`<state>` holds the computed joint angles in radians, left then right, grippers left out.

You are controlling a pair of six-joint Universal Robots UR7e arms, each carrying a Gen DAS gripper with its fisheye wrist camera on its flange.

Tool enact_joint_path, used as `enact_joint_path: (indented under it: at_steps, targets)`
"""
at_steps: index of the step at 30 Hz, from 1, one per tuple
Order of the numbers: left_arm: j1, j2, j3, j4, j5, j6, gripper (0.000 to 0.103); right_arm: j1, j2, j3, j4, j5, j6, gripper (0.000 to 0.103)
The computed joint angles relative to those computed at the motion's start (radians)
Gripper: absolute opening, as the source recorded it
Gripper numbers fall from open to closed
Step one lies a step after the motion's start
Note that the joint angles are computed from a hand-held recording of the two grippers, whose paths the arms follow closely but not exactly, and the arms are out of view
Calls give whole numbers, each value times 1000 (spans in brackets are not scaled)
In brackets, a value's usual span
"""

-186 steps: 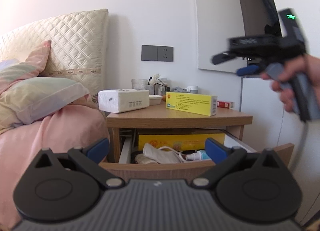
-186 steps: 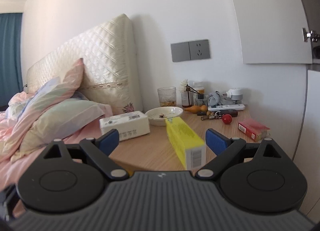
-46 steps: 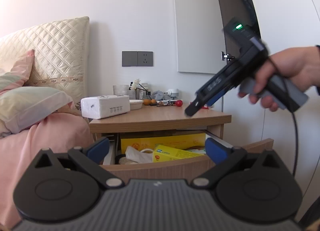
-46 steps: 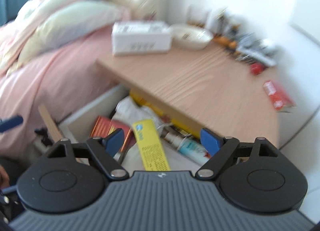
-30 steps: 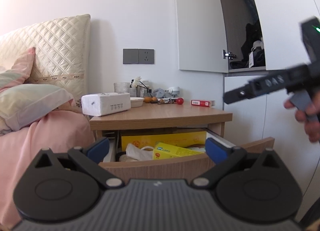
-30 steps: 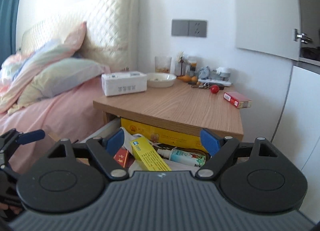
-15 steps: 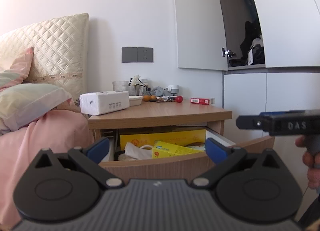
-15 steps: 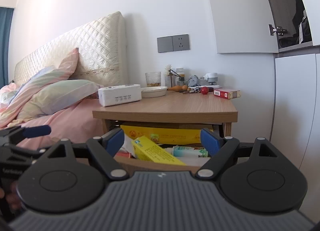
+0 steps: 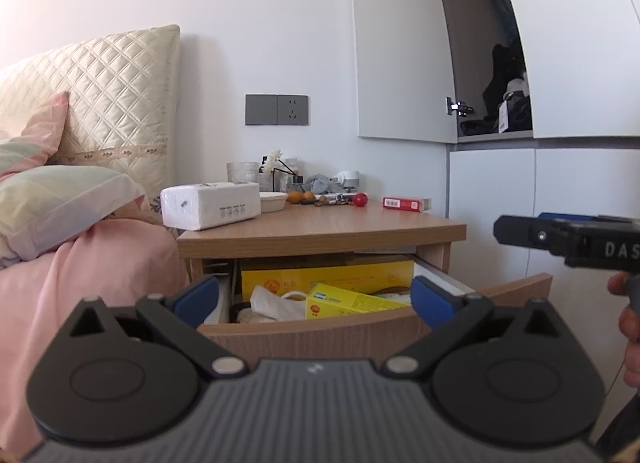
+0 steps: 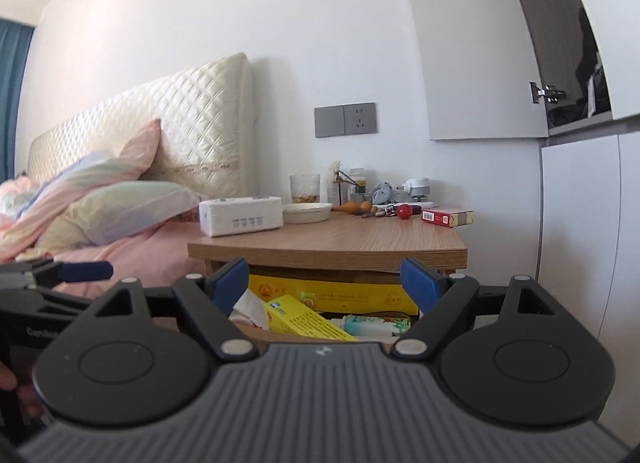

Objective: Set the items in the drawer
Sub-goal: 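Withdraw the right tool up out of the drawer, then close the left tool and press it against the drawer front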

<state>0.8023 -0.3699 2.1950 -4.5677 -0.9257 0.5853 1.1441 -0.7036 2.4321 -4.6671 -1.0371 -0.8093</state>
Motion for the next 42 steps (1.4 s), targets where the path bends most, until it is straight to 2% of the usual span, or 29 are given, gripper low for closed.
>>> enact_joint_path:
  at_steps: [6, 17, 21, 27, 29, 31, 33, 34, 36, 40, 41, 42]
  targets:
    - [1, 0, -1, -3, 1, 0, 103, 5, 6, -5, -12, -16, 0, 85]
    - [-2, 14, -6, -21, -15, 20, 103, -6, 44, 7, -78, -1, 23, 85]
    - [-13, 31, -15, -55, 4, 34, 101, -10, 61, 13, -98, -4, 32, 85]
    - [-38, 59, -20, -104, 63, 32, 90, -18, 82, 23, -123, -8, 31, 85]
    - [-45, 67, -13, -119, 61, 39, 78, -20, 88, 24, -125, -13, 35, 85]
    - [-53, 79, -11, -135, 71, 46, 76, -20, 89, 28, -111, -29, 46, 79]
    - [-56, 83, -6, -134, 74, 43, 67, -17, 92, 30, -100, -47, 47, 72]
    - [-58, 85, -6, -132, 78, 43, 59, -15, 99, 30, -104, -53, 40, 68]
    - [-61, 88, -11, -125, 101, 41, 48, -15, 116, 30, -122, -58, 20, 68]
    - [-54, 78, -8, -99, 115, 6, 34, -19, 116, 39, -104, -67, -6, 40]
    - [-53, 78, -8, -100, 119, 4, 33, -19, 112, 41, -96, -71, -13, 36]
    - [-52, 77, -8, -98, 121, 1, 32, -18, 110, 40, -94, -76, -21, 27]
